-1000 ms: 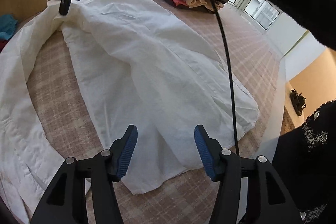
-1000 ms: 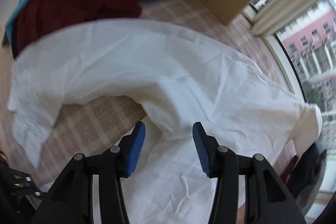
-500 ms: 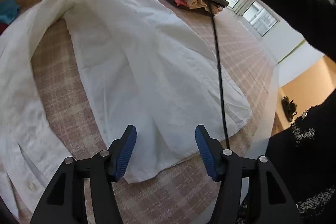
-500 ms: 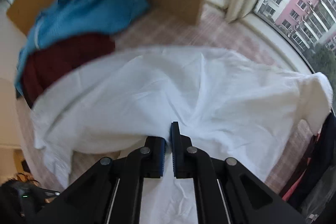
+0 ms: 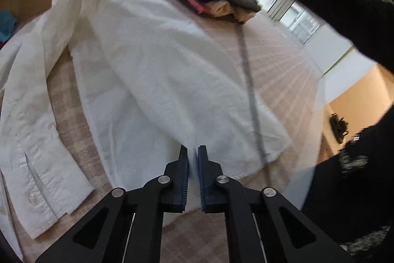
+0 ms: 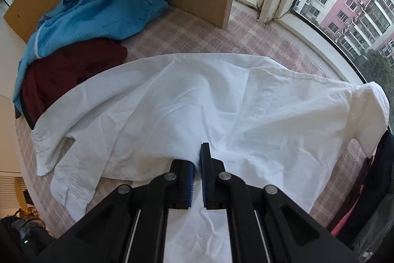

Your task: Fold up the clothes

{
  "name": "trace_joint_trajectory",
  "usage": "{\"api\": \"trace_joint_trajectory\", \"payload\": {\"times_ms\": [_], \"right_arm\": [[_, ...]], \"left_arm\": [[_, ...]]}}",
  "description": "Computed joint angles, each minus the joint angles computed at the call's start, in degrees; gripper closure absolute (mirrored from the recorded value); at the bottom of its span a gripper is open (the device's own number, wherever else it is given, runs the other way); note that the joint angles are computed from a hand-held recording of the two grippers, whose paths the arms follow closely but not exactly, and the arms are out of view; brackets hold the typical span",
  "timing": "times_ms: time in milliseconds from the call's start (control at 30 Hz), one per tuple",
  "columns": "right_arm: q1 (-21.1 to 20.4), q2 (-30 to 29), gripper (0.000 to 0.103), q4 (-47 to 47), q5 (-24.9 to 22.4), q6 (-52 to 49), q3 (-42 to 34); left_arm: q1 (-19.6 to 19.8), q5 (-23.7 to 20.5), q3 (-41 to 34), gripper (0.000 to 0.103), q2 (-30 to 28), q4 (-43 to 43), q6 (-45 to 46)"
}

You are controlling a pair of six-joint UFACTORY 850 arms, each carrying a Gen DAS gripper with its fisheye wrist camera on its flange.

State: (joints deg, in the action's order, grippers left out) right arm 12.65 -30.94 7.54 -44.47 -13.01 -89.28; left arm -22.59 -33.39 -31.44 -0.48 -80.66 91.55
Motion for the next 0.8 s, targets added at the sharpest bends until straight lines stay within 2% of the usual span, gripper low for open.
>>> {"api": "trace_joint_trajectory", "payload": {"times_ms": [67,133,167,200,333,433,500,600,633,700,800], "right_arm": [[0.2,-0.7,0.098,-0.4,0.0,0.5,-0.2],[0.9,-1.6,0.098,-2.8,-0.2,1.4,-0.4],[1.2,-1.8,0.098,-4.4,0.2,2.3,-0.3],[1.4,-2.0,0.098,-5.2,0.3,2.7,-0.3],[0.7,-1.9,0.098,-4.1,-0.1,2.1,-0.5],[0.2,-1.5,0.098,-3.8,-0.6,1.6,-0.6],[0.0,-1.3,0.098,-3.9,-1.1,1.5,-1.0],[-0.2,-1.4,0.098,-3.6,-1.7,1.4,-1.3],[-0.2,-1.4,0.098,-3.5,-1.7,1.4,-1.4],[-0.2,-1.3,0.098,-3.2,-1.6,1.3,-1.3],[-0.2,-1.2,0.098,-2.8,-1.1,1.0,-1.0]], "left_arm": [[-0.2,-1.1,0.6,0.098,1.2,0.3,0.1],[0.1,-2.0,1.1,0.082,1.5,1.1,-0.8],[0.4,-1.2,1.3,0.064,1.4,2.0,-2.6],[0.7,-0.4,1.2,0.059,0.9,3.2,-4.6],[3.1,0.7,0.7,0.056,-0.5,5.0,-8.8],[2.5,1.4,-0.4,0.053,-3.1,4.1,-8.6],[2.0,0.2,-0.7,0.057,-4.0,2.4,-6.5],[1.0,-6.8,0.0,0.058,-2.2,1.1,-2.8],[0.3,-6.2,0.2,0.055,-0.9,2.8,-3.2],[-2.3,-2.4,0.7,0.054,2.2,7.1,-5.6],[-2.9,3.0,-0.4,0.054,2.1,15.4,-15.2]]}}
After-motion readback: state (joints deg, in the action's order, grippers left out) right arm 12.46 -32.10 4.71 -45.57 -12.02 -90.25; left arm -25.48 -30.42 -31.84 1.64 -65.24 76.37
